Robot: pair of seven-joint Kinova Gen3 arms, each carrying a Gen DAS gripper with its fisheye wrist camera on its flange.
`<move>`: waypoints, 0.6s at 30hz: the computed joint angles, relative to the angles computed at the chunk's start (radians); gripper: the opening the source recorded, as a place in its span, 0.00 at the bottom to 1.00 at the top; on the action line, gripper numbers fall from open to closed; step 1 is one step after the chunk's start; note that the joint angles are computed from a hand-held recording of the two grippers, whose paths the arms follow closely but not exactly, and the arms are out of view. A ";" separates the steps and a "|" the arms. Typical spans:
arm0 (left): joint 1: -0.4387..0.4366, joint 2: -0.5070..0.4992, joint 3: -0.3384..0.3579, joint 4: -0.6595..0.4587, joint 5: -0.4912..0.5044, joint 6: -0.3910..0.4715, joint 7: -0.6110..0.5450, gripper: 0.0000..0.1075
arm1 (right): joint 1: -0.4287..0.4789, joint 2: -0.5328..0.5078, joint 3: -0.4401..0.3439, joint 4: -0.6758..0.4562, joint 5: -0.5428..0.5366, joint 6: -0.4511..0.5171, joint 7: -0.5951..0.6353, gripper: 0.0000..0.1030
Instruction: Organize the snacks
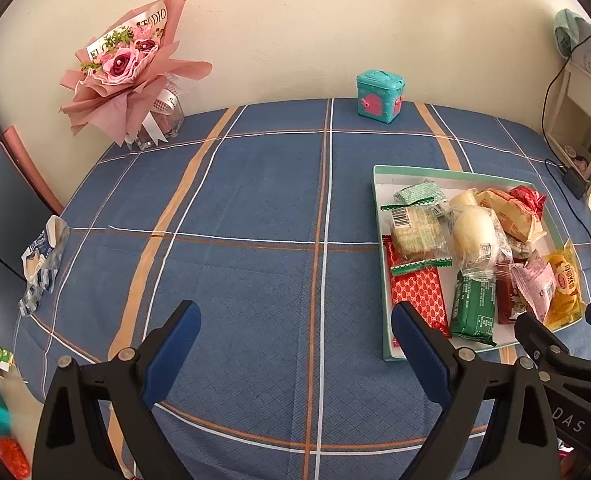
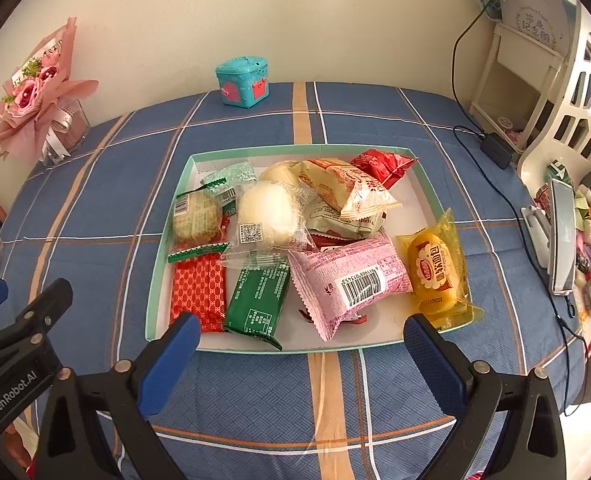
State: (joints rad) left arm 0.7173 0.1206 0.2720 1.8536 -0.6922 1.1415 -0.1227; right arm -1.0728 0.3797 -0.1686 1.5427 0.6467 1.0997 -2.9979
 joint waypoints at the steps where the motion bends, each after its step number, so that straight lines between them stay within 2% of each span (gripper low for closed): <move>1: -0.002 -0.003 -0.001 0.002 0.004 -0.005 0.000 0.90 | 0.000 0.001 0.000 -0.001 -0.001 0.002 -0.001 1.00; 18: -0.007 -0.001 0.000 0.003 0.010 -0.001 0.001 0.90 | 0.003 0.001 0.000 -0.001 -0.007 -0.002 -0.002 1.00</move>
